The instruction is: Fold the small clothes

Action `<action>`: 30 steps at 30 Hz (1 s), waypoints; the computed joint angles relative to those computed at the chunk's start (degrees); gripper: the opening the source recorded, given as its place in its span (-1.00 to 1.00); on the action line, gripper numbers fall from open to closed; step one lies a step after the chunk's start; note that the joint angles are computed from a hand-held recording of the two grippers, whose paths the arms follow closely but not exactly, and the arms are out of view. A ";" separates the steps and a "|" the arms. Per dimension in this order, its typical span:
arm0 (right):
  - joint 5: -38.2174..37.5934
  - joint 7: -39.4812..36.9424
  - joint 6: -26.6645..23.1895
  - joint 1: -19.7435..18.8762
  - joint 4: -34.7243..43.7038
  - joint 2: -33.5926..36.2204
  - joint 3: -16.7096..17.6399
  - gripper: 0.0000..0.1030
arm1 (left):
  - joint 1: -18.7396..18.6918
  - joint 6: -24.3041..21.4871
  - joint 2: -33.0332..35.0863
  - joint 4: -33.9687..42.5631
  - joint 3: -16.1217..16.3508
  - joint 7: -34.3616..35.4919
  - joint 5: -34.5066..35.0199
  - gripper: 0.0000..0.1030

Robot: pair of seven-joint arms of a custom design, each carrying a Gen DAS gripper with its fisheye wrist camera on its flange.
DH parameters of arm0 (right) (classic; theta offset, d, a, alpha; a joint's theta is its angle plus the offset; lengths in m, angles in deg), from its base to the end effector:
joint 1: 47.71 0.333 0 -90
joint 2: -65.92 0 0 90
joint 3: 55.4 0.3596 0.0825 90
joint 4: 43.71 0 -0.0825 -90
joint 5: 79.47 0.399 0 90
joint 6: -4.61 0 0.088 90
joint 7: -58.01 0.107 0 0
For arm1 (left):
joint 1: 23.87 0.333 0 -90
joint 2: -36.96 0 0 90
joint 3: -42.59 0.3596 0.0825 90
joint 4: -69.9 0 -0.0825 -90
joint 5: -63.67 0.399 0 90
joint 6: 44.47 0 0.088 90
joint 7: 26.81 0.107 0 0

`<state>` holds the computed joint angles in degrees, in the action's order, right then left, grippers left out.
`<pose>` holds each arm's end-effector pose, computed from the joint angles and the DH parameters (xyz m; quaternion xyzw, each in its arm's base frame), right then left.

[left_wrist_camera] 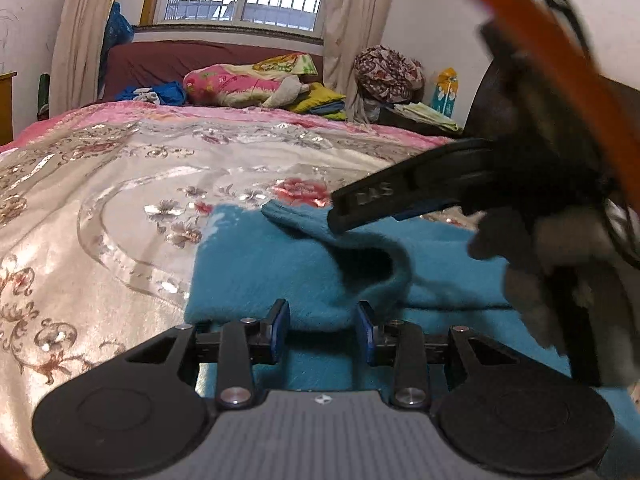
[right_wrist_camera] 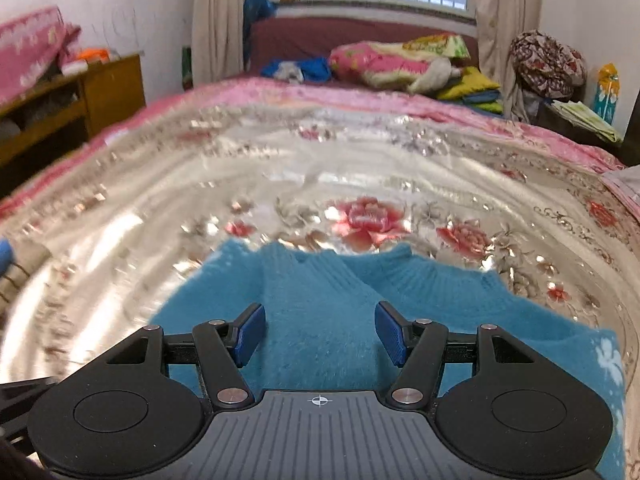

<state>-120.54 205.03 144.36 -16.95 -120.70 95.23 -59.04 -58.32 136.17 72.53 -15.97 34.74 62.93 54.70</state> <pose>0.6948 0.3686 0.5337 -0.6184 0.6719 -0.3203 0.2521 0.6176 -0.5020 0.4617 -0.4408 0.7477 -0.4772 0.1374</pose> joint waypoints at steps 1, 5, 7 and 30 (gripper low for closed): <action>0.98 -1.23 -0.90 -0.39 1.53 1.24 0.41 0.19 | 0.20 -0.13 0.03 -0.12 -0.17 0.04 -0.02 -0.21; 4.03 -6.80 -5.61 -0.57 8.51 6.13 0.53 0.19 | 1.70 -0.31 -0.21 -0.95 -1.70 0.17 -0.69 -0.21; 4.74 -8.15 -8.44 -0.07 11.64 8.08 -0.17 0.13 | 1.68 -0.04 -0.43 -1.23 -1.66 -0.02 -0.86 -0.20; -7.11 37.44 22.04 -6.89 -39.70 -24.77 -0.27 -0.54 | 5.96 2.42 -1.16 -3.16 -7.24 3.63 -3.70 -0.08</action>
